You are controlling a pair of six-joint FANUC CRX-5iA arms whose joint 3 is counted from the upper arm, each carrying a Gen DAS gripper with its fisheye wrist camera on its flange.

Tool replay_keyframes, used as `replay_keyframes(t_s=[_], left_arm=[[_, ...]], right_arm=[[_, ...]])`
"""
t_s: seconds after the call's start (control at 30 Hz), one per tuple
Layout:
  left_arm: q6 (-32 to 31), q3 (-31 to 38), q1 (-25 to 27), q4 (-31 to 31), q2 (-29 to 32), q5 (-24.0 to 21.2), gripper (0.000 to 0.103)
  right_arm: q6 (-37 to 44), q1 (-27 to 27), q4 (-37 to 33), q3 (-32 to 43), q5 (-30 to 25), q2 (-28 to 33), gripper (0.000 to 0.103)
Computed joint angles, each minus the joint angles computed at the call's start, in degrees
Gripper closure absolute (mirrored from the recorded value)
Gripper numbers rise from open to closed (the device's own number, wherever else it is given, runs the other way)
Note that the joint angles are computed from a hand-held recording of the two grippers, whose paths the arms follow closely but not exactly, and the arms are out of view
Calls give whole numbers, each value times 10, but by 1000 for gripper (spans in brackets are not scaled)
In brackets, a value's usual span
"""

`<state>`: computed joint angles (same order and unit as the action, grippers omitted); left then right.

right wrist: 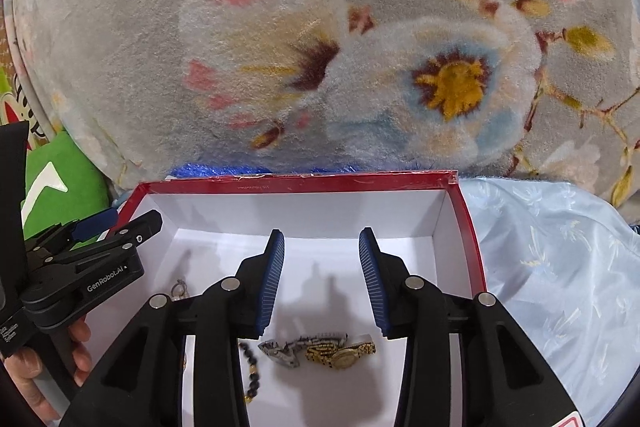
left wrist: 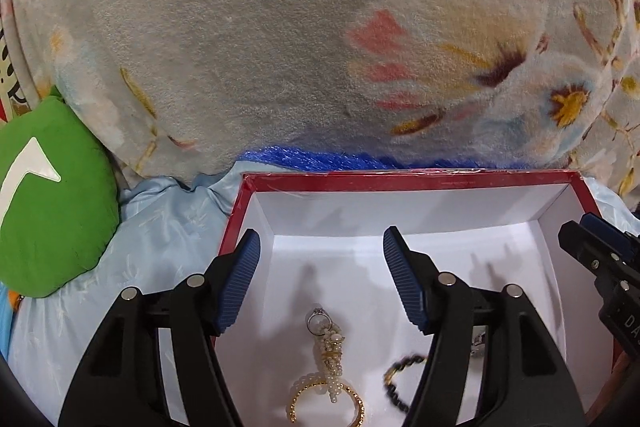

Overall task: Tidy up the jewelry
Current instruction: 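Carry the silver watch and ring into the red box and open both tools, then withdraw both open tools from the box back over the remaining jewelry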

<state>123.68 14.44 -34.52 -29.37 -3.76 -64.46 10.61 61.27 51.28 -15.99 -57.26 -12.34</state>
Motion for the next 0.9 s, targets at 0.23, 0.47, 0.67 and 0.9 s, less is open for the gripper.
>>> replay_keyframes(t_s=[0.23,0.47,0.67,0.9], left_arm=[[4,0,4,5,2,-4,41],[67,-23,-42,-72,-42,-14,41],[59,-74,-145,-132,-123,-96,32],[83,-162,-226,-71,-217,-187,32]], right_arm=[[10,7,6,2,-10,7,65],[-72,67,94,-63,-41,-53,65],[-144,264,120,-136,-186,-143,65],[-307,553,47,-161,-387,-150,65]])
